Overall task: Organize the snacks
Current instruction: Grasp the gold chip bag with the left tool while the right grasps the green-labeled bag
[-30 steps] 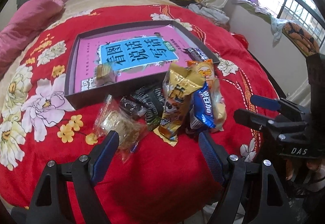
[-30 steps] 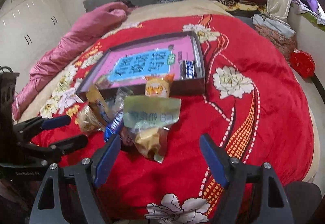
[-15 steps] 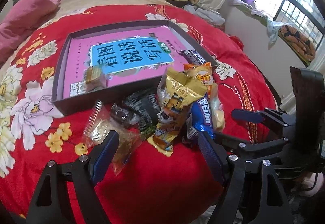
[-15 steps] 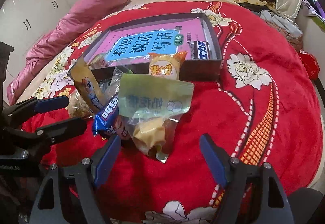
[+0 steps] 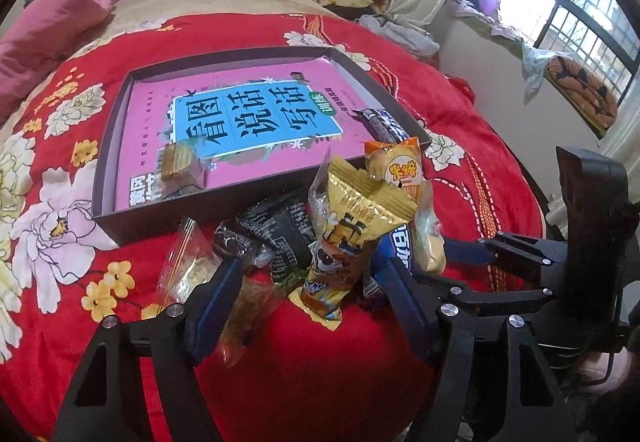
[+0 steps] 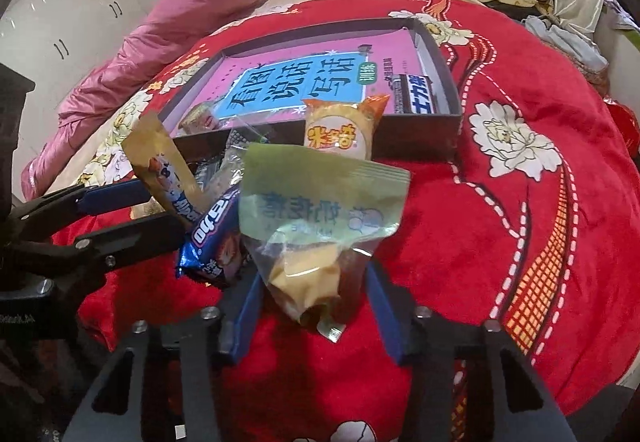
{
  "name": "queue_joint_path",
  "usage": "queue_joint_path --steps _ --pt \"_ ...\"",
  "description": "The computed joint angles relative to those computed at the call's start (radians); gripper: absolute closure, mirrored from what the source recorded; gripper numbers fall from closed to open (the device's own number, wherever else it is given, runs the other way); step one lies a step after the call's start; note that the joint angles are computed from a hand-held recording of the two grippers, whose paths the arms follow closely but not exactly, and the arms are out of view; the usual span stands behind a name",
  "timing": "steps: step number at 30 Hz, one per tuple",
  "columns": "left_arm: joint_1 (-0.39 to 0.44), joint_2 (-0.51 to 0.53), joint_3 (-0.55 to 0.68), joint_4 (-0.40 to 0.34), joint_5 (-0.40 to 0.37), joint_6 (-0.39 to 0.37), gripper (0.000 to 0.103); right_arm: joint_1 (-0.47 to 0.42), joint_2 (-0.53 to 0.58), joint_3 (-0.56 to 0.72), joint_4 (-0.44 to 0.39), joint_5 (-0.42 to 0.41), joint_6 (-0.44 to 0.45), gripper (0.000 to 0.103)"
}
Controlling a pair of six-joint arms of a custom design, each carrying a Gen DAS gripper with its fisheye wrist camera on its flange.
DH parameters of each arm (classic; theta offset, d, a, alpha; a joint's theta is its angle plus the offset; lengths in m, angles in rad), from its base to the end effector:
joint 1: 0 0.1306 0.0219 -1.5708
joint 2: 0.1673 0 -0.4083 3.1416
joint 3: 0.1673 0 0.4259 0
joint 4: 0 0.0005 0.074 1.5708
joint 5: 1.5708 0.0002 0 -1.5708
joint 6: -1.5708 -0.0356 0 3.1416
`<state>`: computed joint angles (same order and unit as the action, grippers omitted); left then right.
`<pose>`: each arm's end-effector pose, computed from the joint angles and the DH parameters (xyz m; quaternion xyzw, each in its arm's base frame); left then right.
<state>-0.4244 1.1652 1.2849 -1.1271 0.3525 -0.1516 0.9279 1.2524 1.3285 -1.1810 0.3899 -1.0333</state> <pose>0.3643 -0.1787 0.4873 0.3154 0.8929 -0.2041 0.2482 0.2708 0.3381 0.4710 0.0949 0.9509 0.0833 0.2826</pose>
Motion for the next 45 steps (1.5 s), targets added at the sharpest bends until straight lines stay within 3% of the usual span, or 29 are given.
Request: queue_joint_path --steps 7,18,26,32,45 --pt "-0.006 0.014 0.011 0.009 0.028 -0.004 0.045 -0.005 -0.017 -0.016 0.035 -0.009 -0.003 0.062" --pt "-0.015 0.039 0.027 0.018 0.053 -0.002 0.06 -0.002 -0.033 -0.024 0.051 -0.002 -0.012 0.066" --pt "-0.01 0.055 0.029 0.007 0.099 -0.006 0.079 0.0 -0.06 -0.037 0.077 0.012 -0.027 0.066" --pt "0.011 0.049 0.023 0.012 0.124 0.011 0.085 0.005 -0.07 -0.036 0.074 0.048 -0.034 0.066" --pt "0.078 0.007 0.029 -0.017 0.145 0.023 0.087 0.015 -0.081 -0.034 0.068 0.089 -0.036 0.066"
